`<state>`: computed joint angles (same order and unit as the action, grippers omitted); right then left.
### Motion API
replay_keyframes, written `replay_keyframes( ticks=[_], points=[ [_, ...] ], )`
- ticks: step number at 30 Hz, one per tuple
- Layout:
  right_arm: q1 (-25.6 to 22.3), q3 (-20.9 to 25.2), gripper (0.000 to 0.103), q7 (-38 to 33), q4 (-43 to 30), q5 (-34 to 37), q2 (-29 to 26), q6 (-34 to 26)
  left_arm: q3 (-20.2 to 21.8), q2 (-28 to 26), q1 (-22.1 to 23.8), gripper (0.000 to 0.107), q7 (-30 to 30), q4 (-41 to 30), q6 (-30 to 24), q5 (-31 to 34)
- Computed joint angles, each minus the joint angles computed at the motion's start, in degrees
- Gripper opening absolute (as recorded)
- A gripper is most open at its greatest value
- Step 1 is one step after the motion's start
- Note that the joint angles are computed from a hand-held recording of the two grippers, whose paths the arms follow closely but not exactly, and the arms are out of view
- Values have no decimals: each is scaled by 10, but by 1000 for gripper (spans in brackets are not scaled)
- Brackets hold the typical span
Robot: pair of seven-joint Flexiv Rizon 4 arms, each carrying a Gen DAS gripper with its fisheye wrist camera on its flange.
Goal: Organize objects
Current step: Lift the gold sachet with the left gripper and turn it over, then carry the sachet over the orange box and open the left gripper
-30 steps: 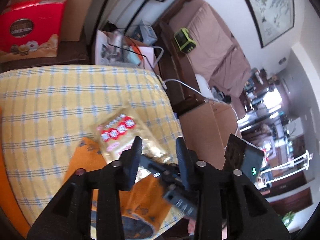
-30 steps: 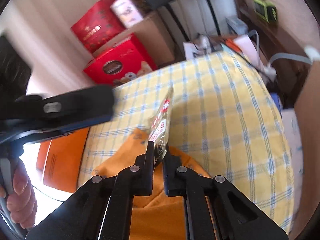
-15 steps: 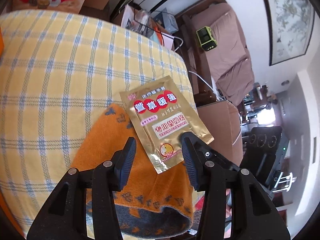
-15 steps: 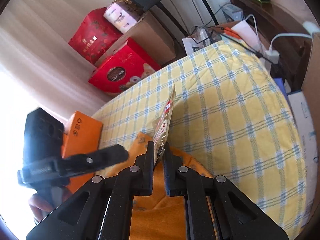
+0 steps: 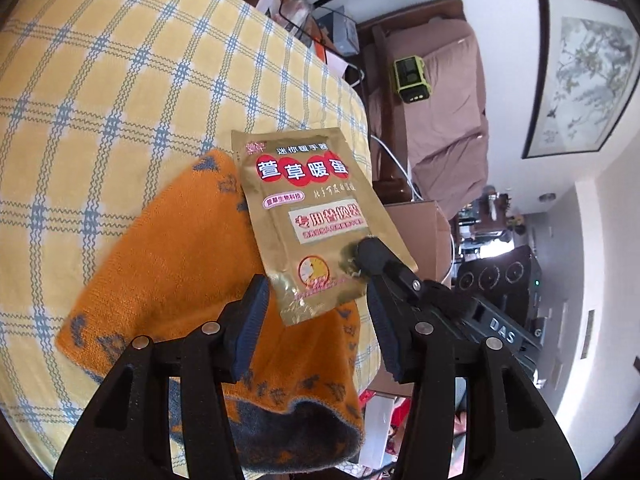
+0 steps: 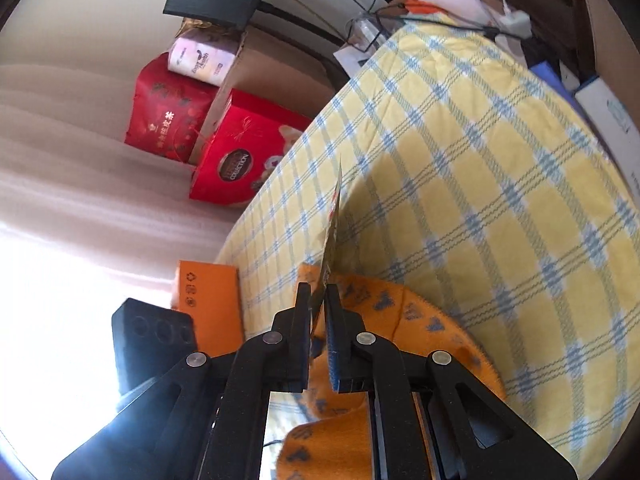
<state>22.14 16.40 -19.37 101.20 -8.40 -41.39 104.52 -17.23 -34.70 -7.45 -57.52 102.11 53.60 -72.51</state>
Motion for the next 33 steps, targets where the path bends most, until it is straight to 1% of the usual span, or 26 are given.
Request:
replay_keyframes(
  ticks=[1,3,4,5,6,7,9,11,13,16,20,27,33],
  points=[
    [-6,8,7,1,-1,-1,-3,3,0,-2,-2,47,-3,-2,5,-2],
    [6,-7,7,3,1,3,3,0,-4,-4,-2,46,2,-5,14,-15],
    [11,-13,7,3,2,5,4,3,-5,-4,-3,43,5,-4,21,-23],
    [12,-14,7,4,2,7,4,5,-4,-3,-4,35,5,-3,26,-25],
    [15,-18,7,5,4,8,5,3,-4,1,-4,30,13,3,30,-31],
    [24,-29,7,5,6,11,9,-1,-3,3,-5,21,20,6,34,-33],
    [44,-54,7,4,10,16,17,-8,-3,7,-9,14,35,8,43,-39],
    [69,-84,7,-2,17,23,26,-8,-7,15,-13,10,64,13,55,-59],
    [86,-102,8,-9,22,28,32,-6,-4,25,-20,9,84,17,67,-69],
    [118,-135,8,-20,27,36,43,-7,2,41,-26,9,104,23,72,-82],
    [139,-152,8,-34,21,39,54,-6,13,73,-28,9,133,41,63,-115],
    [161,-157,8,-53,-24,28,50,-23,48,119,-37,9,176,68,62,-165],
    [148,-120,8,-67,-116,-16,12,-87,81,148,-22,9,190,96,48,-181]
  ],
)
